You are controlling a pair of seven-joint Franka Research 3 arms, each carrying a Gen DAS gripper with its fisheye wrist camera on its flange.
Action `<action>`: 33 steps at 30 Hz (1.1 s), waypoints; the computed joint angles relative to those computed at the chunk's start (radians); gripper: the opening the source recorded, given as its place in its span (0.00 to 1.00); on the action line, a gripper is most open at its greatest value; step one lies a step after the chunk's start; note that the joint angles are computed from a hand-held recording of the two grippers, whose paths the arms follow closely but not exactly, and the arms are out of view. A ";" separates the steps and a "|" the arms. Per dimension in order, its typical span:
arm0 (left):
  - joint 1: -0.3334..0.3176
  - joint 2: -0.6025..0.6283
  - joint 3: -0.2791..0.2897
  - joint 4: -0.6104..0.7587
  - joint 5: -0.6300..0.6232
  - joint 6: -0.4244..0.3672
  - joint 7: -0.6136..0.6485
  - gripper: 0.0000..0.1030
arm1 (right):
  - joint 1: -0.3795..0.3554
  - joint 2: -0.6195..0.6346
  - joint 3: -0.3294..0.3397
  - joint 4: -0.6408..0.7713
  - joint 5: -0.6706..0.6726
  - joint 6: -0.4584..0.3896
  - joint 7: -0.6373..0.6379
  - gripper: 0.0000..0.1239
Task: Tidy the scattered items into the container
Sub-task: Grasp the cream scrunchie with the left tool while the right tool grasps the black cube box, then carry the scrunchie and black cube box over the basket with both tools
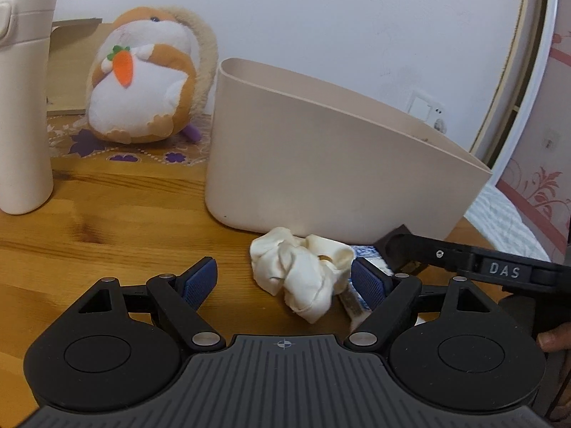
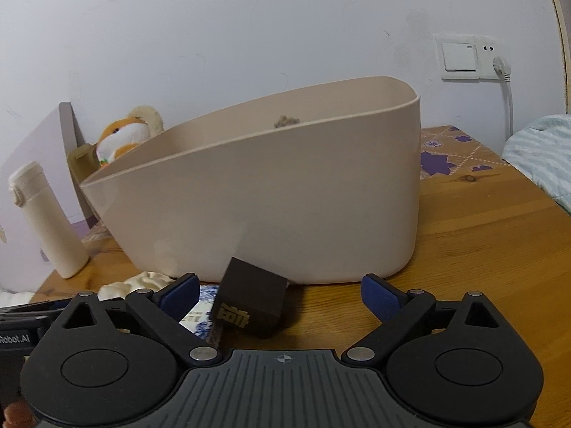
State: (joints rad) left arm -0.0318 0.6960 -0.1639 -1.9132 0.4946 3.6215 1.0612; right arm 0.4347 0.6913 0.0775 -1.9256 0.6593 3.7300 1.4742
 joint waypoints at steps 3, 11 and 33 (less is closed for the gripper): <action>0.012 0.012 -0.011 0.016 0.010 -0.018 -0.011 0.81 | -0.044 0.004 0.032 0.002 -0.051 -0.016 0.058 0.72; 0.016 0.027 -0.015 0.032 0.019 -0.012 -0.014 0.81 | -0.025 0.004 0.010 0.010 -0.068 -0.051 0.064 0.61; 0.046 0.057 -0.051 0.066 0.148 -0.010 -0.081 0.24 | -0.062 -0.010 0.034 -0.019 -0.168 -0.053 0.157 0.36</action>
State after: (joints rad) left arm 0.0144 0.7526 -0.2147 -1.8471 0.6430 3.6118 0.9801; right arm 0.3722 0.6810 0.1116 -1.9441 0.4913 3.6768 1.6316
